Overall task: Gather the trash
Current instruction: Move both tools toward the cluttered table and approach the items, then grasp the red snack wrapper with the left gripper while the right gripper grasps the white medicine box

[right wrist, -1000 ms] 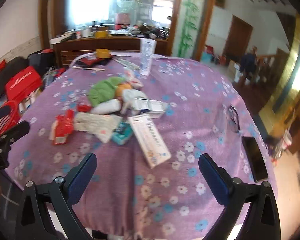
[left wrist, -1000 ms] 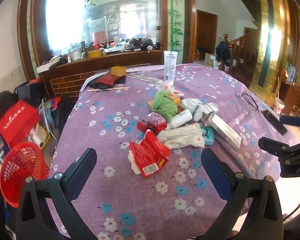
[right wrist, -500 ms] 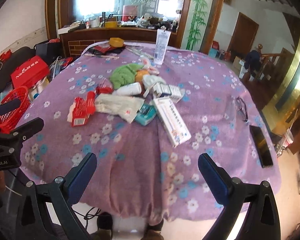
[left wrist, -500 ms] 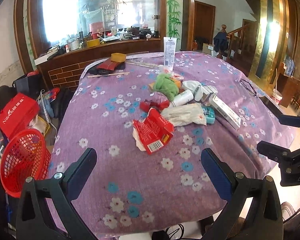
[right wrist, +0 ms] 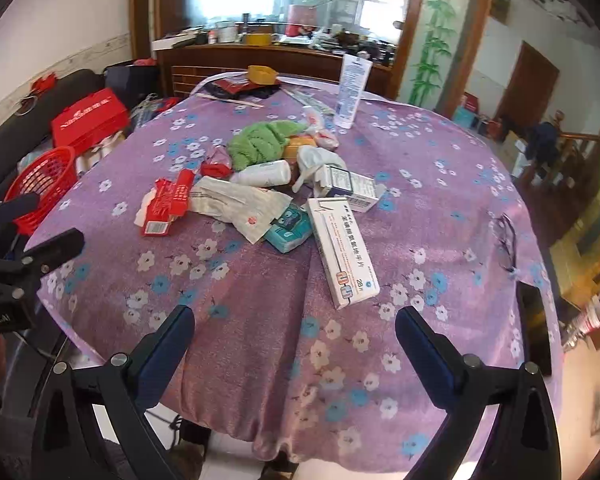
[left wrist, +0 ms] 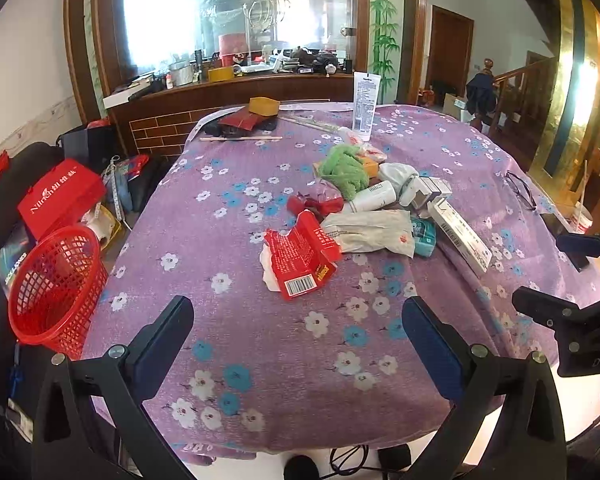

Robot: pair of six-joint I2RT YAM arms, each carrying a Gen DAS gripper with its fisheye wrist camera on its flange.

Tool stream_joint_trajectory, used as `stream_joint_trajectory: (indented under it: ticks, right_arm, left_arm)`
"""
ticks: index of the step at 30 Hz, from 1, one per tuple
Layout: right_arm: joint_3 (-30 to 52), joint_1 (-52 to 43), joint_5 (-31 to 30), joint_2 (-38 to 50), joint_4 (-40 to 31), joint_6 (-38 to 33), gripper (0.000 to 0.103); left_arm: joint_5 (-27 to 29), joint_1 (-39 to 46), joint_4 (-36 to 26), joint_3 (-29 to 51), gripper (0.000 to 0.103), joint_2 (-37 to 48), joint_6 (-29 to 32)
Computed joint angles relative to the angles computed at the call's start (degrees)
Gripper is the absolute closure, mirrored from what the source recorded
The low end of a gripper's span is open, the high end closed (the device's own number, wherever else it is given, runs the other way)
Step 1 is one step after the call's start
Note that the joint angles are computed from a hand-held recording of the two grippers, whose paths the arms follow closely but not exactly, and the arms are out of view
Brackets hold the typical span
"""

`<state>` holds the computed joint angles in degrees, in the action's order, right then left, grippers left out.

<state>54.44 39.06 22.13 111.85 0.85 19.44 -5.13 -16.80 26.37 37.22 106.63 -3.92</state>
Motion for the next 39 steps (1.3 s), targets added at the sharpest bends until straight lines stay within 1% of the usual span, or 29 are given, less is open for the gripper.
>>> stream_joint_trajectory:
  ticks: [7,16,31,33,35,36,37,38,39]
  right_arm:
    - [-1.0,-2.2,-3.2,0.0,2.4,-4.7,0.002]
    - [0.2,-4.2,-6.2,1.4,3.5,-5.8,0.002]
    - [4.3,-7.2,-10.1,5.1,2.5,-2.3,0.002]
    - [4.6,-7.6,-10.9,5.4,2.7,-2.2,0.004]
    - [5.0,-8.3,-11.8,5.9,2.9,-2.0,0.01]
    - [5.2,-9.2,-12.7,6.3,3.5,-2.0,0.012]
    - [5.8,-10.0,-13.6,6.9,3.2,-1.9,0.017]
    - [6.7,-10.9,-14.4,7.7,2.6,-1.8,0.021]
    - [7.5,-11.5,-14.7,8.3,2.3,-1.6,0.023]
  left_arm:
    - [-3.1,-2.3,-1.7,1.4,0.0,1.0,-3.0]
    - [-3.4,-1.9,-3.0,3.5,0.0,2.2,-2.6]
    - [3.0,3.3,-8.9,11.1,0.0,6.8,-1.7]
    - [4.7,3.9,-11.4,13.9,0.0,8.1,-1.0]
    - [6.3,4.3,-15.1,18.7,0.0,11.2,-0.4]
    - [7.1,4.5,-16.8,21.0,0.003,12.8,-0.5]
    - [8.4,4.8,-19.5,24.4,0.007,15.1,-0.8]
    - [9.8,5.2,-22.1,27.9,0.018,17.3,-1.2]
    - [10.8,5.3,-23.6,30.2,0.028,18.9,-1.6]
